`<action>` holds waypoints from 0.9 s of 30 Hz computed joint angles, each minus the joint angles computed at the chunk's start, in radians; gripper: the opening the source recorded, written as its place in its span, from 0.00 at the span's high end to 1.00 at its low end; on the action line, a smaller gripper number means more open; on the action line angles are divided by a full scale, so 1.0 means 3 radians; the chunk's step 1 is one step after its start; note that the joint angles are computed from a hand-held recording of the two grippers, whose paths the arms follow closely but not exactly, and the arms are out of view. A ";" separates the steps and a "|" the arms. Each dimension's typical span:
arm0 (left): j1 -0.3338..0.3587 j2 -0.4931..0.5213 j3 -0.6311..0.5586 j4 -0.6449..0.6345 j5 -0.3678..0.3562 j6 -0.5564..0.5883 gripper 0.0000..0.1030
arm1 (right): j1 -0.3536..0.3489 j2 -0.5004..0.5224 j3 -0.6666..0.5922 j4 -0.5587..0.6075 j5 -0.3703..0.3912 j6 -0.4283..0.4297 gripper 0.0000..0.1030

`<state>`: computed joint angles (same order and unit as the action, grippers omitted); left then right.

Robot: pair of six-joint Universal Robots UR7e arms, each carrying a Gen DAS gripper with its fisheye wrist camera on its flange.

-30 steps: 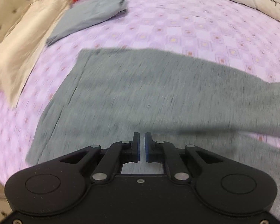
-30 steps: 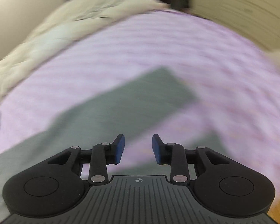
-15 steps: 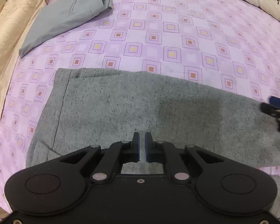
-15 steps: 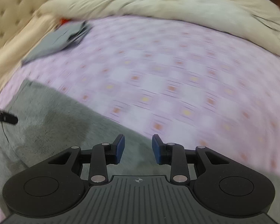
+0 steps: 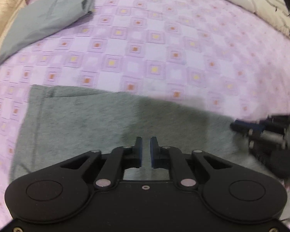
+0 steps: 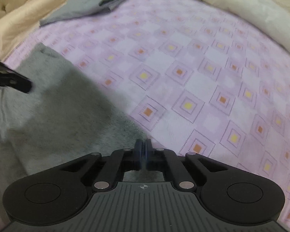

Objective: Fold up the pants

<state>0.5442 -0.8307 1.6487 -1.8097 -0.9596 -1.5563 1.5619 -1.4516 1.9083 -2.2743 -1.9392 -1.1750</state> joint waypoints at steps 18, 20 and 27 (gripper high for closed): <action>0.0163 0.0299 -0.0094 -0.0801 -0.0448 0.0190 0.73 | -0.0045 -0.1289 0.1103 -0.0116 0.0070 -0.0279 1.00; 0.0144 0.0334 -0.0154 -0.0706 -0.0374 0.0255 0.73 | -0.0094 -0.1308 0.1058 -0.0172 0.0142 0.0112 1.00; 0.0102 0.0489 -0.0363 -0.0488 -0.0282 0.0392 0.73 | -0.0464 -0.1043 0.0408 -0.0485 0.0215 0.0601 0.59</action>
